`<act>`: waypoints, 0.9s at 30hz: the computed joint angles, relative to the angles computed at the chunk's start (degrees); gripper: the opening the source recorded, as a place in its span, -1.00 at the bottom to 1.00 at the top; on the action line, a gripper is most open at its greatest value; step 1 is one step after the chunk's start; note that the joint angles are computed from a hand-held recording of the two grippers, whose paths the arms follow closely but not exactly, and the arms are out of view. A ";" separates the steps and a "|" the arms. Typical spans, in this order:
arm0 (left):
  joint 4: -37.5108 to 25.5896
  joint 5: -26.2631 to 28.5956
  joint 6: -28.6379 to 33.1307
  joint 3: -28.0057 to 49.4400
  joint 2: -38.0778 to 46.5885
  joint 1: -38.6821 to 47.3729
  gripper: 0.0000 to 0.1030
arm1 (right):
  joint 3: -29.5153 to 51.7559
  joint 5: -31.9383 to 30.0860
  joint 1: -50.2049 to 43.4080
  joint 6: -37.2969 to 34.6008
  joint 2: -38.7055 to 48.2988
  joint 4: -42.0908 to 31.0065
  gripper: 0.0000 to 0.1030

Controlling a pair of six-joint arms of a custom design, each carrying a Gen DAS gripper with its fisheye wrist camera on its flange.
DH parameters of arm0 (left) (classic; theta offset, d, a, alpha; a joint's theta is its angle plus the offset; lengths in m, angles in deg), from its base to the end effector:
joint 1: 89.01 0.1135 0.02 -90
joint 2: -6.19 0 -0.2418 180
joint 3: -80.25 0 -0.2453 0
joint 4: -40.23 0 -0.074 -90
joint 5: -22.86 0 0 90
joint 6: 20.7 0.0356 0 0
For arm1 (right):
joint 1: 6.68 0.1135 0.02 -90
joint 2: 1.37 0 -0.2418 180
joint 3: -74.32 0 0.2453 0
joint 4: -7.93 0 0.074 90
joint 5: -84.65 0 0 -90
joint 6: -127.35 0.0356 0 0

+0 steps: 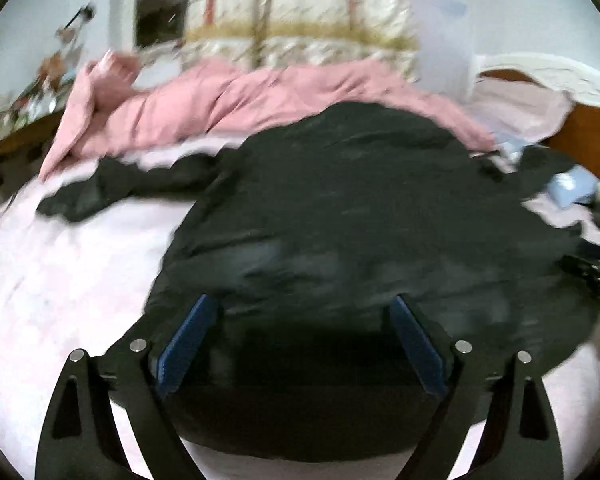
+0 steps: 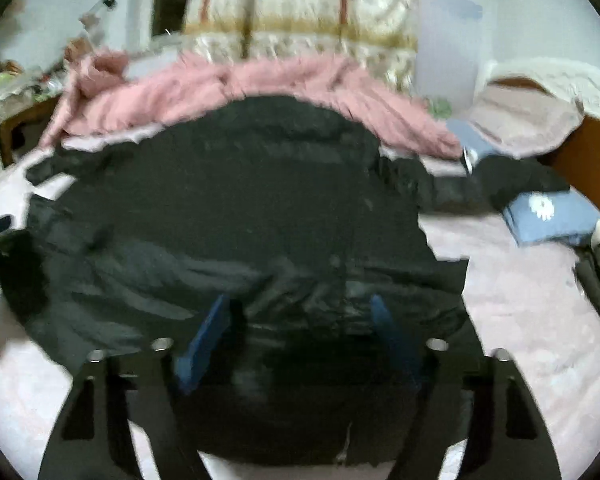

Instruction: Fold large clothes

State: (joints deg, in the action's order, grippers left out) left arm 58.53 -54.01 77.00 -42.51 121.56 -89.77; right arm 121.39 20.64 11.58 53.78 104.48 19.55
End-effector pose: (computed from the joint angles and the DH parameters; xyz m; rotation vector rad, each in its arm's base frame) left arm 0.3364 -0.0126 0.0541 0.2866 2.2333 -0.1946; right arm 0.2758 0.0746 0.0586 0.1709 2.2955 -0.2369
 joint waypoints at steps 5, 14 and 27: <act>-11.42 -3.40 -8.66 10.80 7.41 3.54 0.61 | 1.61 -1.47 -5.65 4.60 3.19 -2.04 0.14; -5.91 -3.94 -9.85 8.40 8.01 3.71 0.68 | -1.92 -1.70 -10.82 10.64 2.63 1.26 0.13; 8.90 9.24 -1.37 -13.75 -9.51 0.70 0.64 | -13.59 -8.72 -0.31 10.34 -11.21 6.95 0.13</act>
State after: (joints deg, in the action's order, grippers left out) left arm 67.43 -44.76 75.63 -56.25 112.05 -89.08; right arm 107.80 11.92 11.27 64.12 93.27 26.50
